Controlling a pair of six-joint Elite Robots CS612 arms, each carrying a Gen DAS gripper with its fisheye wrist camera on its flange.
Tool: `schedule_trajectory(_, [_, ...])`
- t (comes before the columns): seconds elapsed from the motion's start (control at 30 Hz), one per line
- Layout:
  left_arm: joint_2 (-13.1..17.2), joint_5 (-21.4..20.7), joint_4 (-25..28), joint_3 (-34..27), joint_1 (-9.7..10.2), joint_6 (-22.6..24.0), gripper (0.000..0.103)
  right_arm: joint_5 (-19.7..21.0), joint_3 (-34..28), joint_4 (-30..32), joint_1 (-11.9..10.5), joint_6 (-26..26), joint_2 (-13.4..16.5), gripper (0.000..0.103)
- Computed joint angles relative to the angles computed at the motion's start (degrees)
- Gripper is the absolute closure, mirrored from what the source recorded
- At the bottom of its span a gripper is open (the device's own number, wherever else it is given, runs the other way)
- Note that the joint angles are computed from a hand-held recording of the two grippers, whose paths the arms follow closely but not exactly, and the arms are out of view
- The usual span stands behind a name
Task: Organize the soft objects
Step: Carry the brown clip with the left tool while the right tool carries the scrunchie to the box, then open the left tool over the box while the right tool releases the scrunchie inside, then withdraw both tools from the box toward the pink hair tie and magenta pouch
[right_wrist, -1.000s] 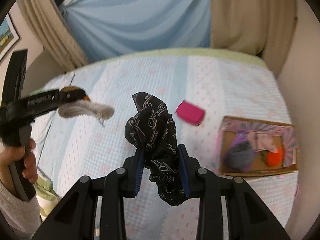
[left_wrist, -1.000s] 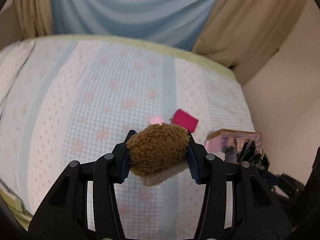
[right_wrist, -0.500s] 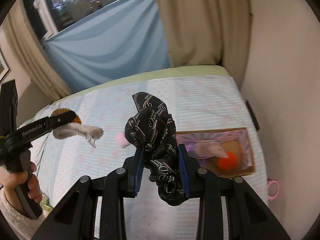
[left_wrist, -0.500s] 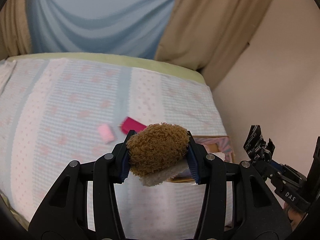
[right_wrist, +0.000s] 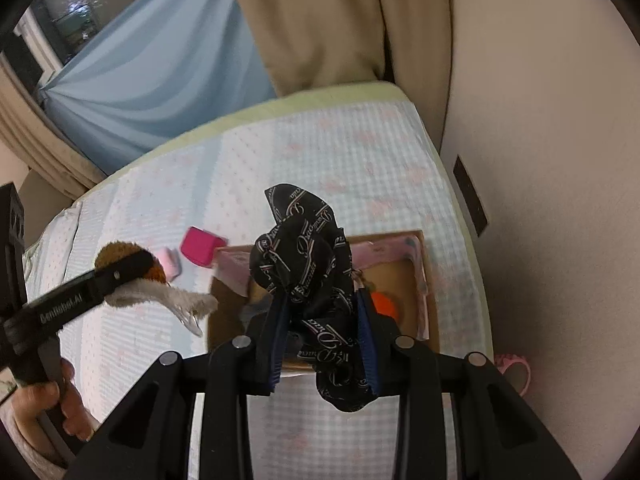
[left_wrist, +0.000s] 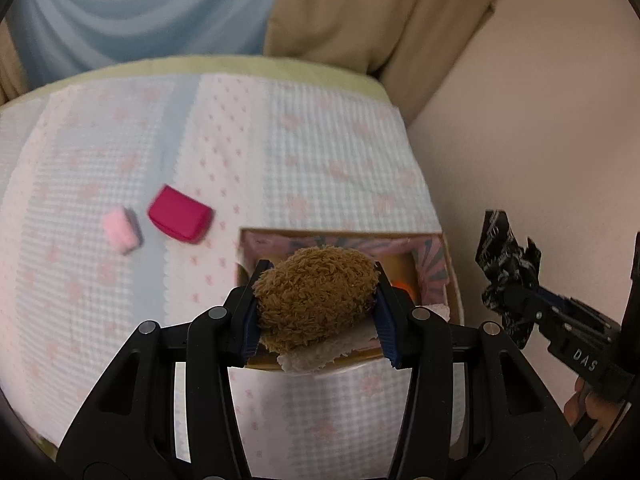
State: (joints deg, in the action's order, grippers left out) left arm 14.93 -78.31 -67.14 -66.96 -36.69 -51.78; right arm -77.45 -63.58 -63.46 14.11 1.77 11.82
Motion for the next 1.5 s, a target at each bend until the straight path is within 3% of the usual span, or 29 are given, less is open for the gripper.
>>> schedule_trajectory(0.3, [1.31, -6.83, -2.73, 6.6, 0.14, -0.26, 0.059, -1.04, 2.12, 1.54, -1.36, 2.5, 2.48, 0.073])
schedule_trajectory(0.47, [1.54, -10.12, -3.37, 10.25, 0.18, 2.36, 0.059, -2.09, 3.76, 2.43, -1.76, 4.33, 3.38, 0.073])
schedule_trajectory(0.67, [0.85, -10.19, -4.3, 12.89, 0.09, 6.26, 0.058, -0.96, 6.16, 2.15, -2.31, 6.07, 3.13, 0.073])
schedule_trajectory(0.7, [0.77, -10.48, -4.87, 13.16, 0.12, 6.96, 0.051, -0.71, 6.86, 2.16, -2.31, 6.23, 2.83, 0.072])
schedule_trajectory(0.73, [0.41, -10.52, -4.88, 13.76, 0.15, 7.63, 0.038, -0.81, 7.78, 2.07, -2.27, 6.04, 2.43, 0.069])
schedule_trajectory(0.77, [0.06, -10.65, -4.75, 14.25, 0.15, 8.42, 0.027, -0.94, 8.44, 1.8, -2.21, 5.69, 2.19, 0.058])
schedule_trajectory(0.8, [-0.2, -10.13, -4.24, 14.5, 0.03, 9.21, 0.005, -1.09, 8.74, 1.37, -2.16, 5.57, 2.1, 0.053])
schedule_trajectory(0.83, [-0.34, -9.29, -3.59, 14.45, -0.07, 9.6, 0.0, -1.32, 9.03, 0.61, -2.07, 5.76, 2.08, 0.038])
schedule_trajectory(0.87, [-0.38, -8.22, -3.06, 14.21, -0.23, 9.91, 0.0, -1.34, 8.92, -0.16, -2.04, 5.75, 2.22, 0.016])
schedule_trajectory(0.9, [-0.15, -7.8, -2.72, 13.55, -0.3, 10.15, 0.0, -1.06, 8.99, -0.67, -1.97, 5.32, 2.27, 0.002])
schedule_trajectory(1.13, [0.62, -8.21, 0.85, 11.01, 0.05, 8.08, 0.0, -2.49, 8.66, 0.06, -1.25, 2.32, 2.06, 0.001])
schedule_trajectory(1.5, [0.35, -4.2, 2.37, 7.02, -0.78, 6.98, 0.0, -2.69, 5.6, 0.6, -0.67, 0.96, 1.55, 0.001])
